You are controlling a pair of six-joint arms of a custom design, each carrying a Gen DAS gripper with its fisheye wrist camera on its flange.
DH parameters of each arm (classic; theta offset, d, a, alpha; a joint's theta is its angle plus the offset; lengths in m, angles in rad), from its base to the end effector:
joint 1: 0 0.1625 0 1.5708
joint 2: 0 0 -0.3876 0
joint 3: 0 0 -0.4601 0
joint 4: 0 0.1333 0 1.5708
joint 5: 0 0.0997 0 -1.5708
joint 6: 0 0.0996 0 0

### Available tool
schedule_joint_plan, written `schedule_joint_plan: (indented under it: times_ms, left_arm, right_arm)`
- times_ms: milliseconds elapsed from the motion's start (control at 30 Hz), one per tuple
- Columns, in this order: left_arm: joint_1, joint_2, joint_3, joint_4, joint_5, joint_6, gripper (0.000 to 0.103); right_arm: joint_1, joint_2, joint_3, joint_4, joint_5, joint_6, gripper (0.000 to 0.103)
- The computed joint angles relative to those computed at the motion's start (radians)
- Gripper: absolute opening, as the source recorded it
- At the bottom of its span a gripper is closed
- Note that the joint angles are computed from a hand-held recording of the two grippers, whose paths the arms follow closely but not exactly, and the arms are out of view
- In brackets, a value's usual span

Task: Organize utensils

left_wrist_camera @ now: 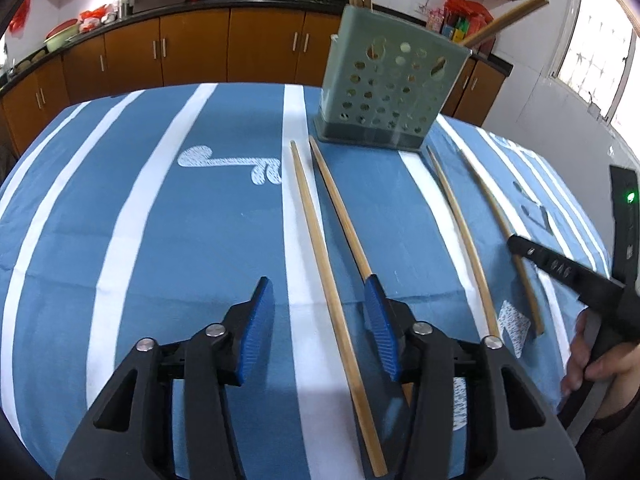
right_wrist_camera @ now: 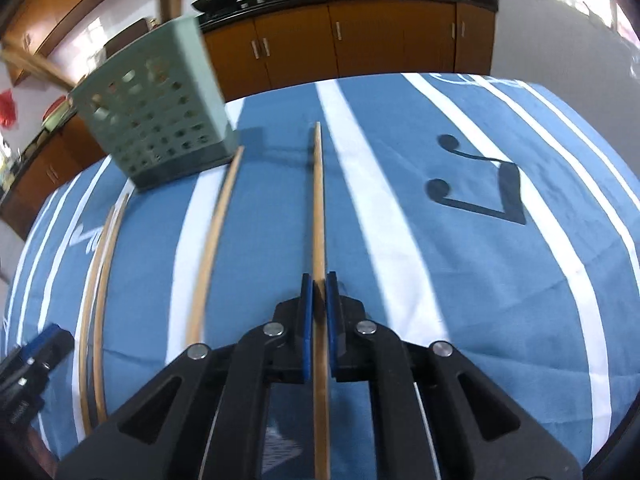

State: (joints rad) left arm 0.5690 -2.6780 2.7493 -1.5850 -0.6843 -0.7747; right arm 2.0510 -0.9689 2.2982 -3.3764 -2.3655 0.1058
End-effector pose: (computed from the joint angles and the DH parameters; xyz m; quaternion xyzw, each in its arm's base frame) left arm -0.0620 -0.2895 0.2345 0.1145 0.8958 -0.3164 0.2904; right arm 0.2631 -0.3704 0.0189 0.0771 -0.8974 0.3169 0.2972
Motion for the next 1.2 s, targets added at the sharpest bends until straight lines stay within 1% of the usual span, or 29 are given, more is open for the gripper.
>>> schedule_joint_plan:
  times_ms: [100,167,200,233,267,400,500,567,633,700,767,867,933,1200]
  left_arm:
    - [0.02,0.064,-0.007,-0.019,0.003,-0.01,0.038]
    - [0.01,0.084,-0.008,0.002,0.031,-0.033,0.03]
    - [0.004,0.101,-0.009,0.014,0.046,-0.048,0.025]
    - [0.002,0.113,-0.012,0.021,0.056,-0.057,0.016]
    - [0.005,0.126,-0.017,0.026,0.066,-0.062,0.01]
    - [0.057,0.16,-0.039,-0.03,0.081,-0.019,0.008]
    - [0.122,0.183,-0.062,-0.091,0.109,0.033,0.008]
    - [0.16,0.196,-0.069,-0.158,0.112,0.09,0.008]
    - [0.201,0.2,-0.072,-0.256,0.088,0.184,0.008]
    - [0.215,0.191,-0.067,-0.294,0.073,0.227,0.008]
    - [0.21,0.171,-0.054,-0.304,0.075,0.244,0.008]
    - [0.206,0.171,-0.047,-0.313,0.083,0.25,0.008]
    - [0.214,0.178,-0.048,-0.335,0.077,0.261,0.008]
    - [0.221,0.167,-0.045,-0.348,0.064,0.269,0.008]
  right_arm:
    - [-0.006,-0.007,0.007,-0.009,0.006,-0.014,0.008]
    - [-0.005,-0.001,0.006,-0.017,0.001,-0.021,0.008]
    - [-0.005,0.001,0.006,-0.02,0.002,-0.024,0.008]
    - [-0.006,0.001,0.005,-0.02,0.006,-0.028,0.008]
    - [-0.006,0.002,0.005,-0.019,0.01,-0.031,0.008]
    - [-0.01,0.004,0.003,-0.023,0.028,-0.059,0.008]
    - [-0.015,0.006,-0.003,-0.025,0.041,-0.081,0.008]
    - [-0.018,0.014,-0.013,-0.03,0.041,-0.102,0.008]
    - [-0.019,0.025,-0.024,-0.037,0.036,-0.127,0.008]
    - [-0.021,0.029,-0.029,-0.04,0.036,-0.14,0.008]
    - [-0.025,0.031,-0.03,-0.046,0.042,-0.144,0.008]
    - [-0.023,0.042,-0.032,-0.063,0.034,-0.161,0.008]
    - [-0.023,0.042,-0.033,-0.063,0.035,-0.161,0.008]
    - [-0.023,0.041,-0.033,-0.063,0.034,-0.161,0.008]
